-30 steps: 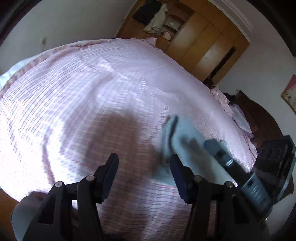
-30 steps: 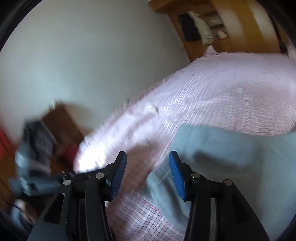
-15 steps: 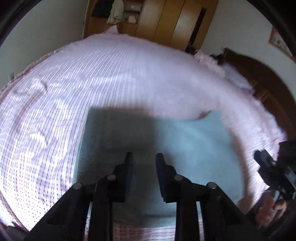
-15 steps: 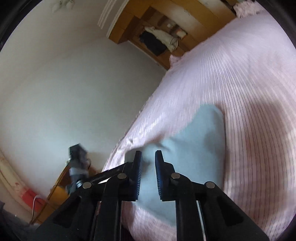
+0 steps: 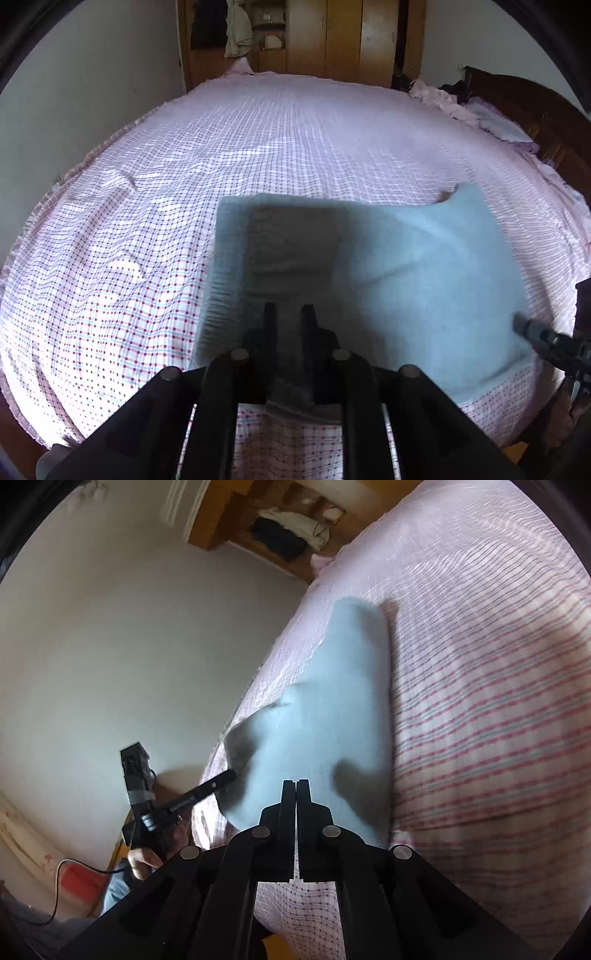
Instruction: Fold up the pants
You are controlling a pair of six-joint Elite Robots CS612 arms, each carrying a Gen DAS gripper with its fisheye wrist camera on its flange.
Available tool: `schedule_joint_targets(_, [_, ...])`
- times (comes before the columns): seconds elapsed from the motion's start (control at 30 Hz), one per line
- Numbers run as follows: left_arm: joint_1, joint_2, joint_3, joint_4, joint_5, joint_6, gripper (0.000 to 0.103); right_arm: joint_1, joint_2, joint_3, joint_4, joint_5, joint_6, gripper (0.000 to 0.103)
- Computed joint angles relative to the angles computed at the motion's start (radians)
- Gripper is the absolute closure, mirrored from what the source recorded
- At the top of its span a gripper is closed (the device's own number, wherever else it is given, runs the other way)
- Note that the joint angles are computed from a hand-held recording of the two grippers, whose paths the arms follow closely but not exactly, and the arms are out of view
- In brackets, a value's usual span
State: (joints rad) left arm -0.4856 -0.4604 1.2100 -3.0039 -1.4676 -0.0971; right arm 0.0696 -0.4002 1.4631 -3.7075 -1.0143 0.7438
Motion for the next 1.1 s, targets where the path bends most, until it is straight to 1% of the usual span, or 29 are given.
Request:
schedule_joint_targets(0.03, [0.0,0.003,-0.005,0.021,0.004,-0.003,0.09,0.007,-0.001,-0.003,0.061,-0.022,-0.028,0.103])
schedule_joint_targets(0.07, [0.003,0.008,-0.013,0.041,-0.009,-0.008,0.09,0.007,-0.001,-0.009,0.079,-0.015,-0.023,0.103])
schedule_joint_targets(0.13, [0.008,0.004,-0.01,0.028,-0.034,-0.011,0.09,-0.003,0.001,-0.009,0.035,0.008,0.024,0.103])
schedule_joint_targets(0.2, [0.016,-0.002,-0.015,0.011,-0.095,-0.025,0.09,-0.011,-0.007,-0.011,0.018,0.01,0.015,0.103])
schedule_joint_targets(0.23, [0.017,-0.003,-0.023,0.013,-0.112,-0.032,0.09,-0.015,-0.005,-0.023,0.014,0.021,0.016,0.103])
schedule_joint_targets(0.3, [0.016,0.0,-0.044,0.015,-0.123,-0.03,0.089,-0.026,-0.002,-0.048,0.029,0.041,0.015,0.103])
schedule_joint_targets(0.37, [0.011,0.017,-0.085,0.018,-0.114,-0.027,0.089,-0.026,-0.001,-0.072,0.056,0.046,0.004,0.103])
schedule_joint_targets(0.4, [0.01,0.032,-0.116,0.029,-0.117,-0.029,0.089,-0.029,0.009,-0.104,0.081,0.065,-0.005,0.103])
schedule_joint_targets(0.47, [0.01,0.057,-0.167,0.077,-0.137,-0.034,0.089,-0.031,0.022,-0.143,0.131,0.084,-0.016,0.103])
schedule_joint_targets(0.5, [0.009,0.066,-0.186,0.107,-0.135,-0.036,0.089,-0.025,0.026,-0.155,0.154,0.077,-0.023,0.103])
schedule_joint_targets(0.57, [0.01,0.1,-0.243,0.185,-0.096,-0.048,0.09,-0.015,0.021,-0.155,0.217,-0.014,-0.059,0.103])
schedule_joint_targets(0.6, [0.013,0.111,-0.26,0.207,-0.096,-0.057,0.092,-0.017,0.026,-0.154,0.221,-0.039,-0.036,0.103])
schedule_joint_targets(0.63, [0.022,0.123,-0.275,0.221,-0.126,-0.073,0.094,-0.021,0.033,-0.148,0.184,-0.034,0.006,0.103])
schedule_joint_targets(0.67, [0.029,0.126,-0.275,0.212,-0.151,-0.088,0.096,-0.024,0.035,-0.136,0.142,-0.037,0.044,0.103])
schedule_joint_targets(0.7, [0.032,0.122,-0.271,0.212,-0.163,-0.101,0.096,-0.023,0.029,-0.128,0.139,-0.044,0.044,0.103])
schedule_joint_targets(0.77, [0.033,0.109,-0.262,0.213,-0.166,-0.119,0.096,-0.016,0.011,-0.121,0.161,-0.061,0.01,0.103])
schedule_joint_targets(0.8, [0.034,0.102,-0.255,0.202,-0.178,-0.128,0.096,-0.015,0.011,-0.127,0.151,-0.054,0.006,0.103])
schedule_joint_targets(0.83, [0.034,0.095,-0.246,0.176,-0.198,-0.136,0.091,-0.017,0.022,-0.153,0.123,-0.009,0.006,0.103])
schedule_joint_targets(0.87, [0.033,0.091,-0.242,0.162,-0.207,-0.139,0.088,-0.017,0.028,-0.172,0.119,0.012,0.002,0.103])
schedule_joint_targets(0.9, [0.032,0.092,-0.246,0.153,-0.22,-0.139,0.086,-0.017,0.031,-0.19,0.135,0.029,-0.022,0.103])
schedule_joint_targets(0.93, [0.031,0.097,-0.255,0.157,-0.223,-0.133,0.085,-0.015,0.034,-0.217,0.193,0.044,-0.069,0.103])
schedule_joint_targets(0.97, [0.026,0.102,-0.265,0.168,-0.211,-0.123,0.085,-0.012,0.037,-0.244,0.275,0.052,-0.12,0.103])
schedule_joint_targets(1.0, [0.02,0.115,-0.286,0.194,-0.179,-0.11,0.085,-0.011,0.043,-0.27,0.34,0.049,-0.158,0.103])
schedule_joint_targets(1.03, [0.017,0.127,-0.305,0.216,-0.159,-0.111,0.085,-0.008,0.052,-0.298,0.403,0.009,-0.178,0.103])
schedule_joint_targets(1.07, [0.019,0.141,-0.322,0.235,-0.159,-0.119,0.086,-0.011,0.058,-0.309,0.424,-0.019,-0.156,0.103])
schedule_joint_targets(1.1, [0.022,0.153,-0.334,0.236,-0.174,-0.129,0.086,-0.019,0.071,-0.323,0.404,-0.013,-0.092,0.103])
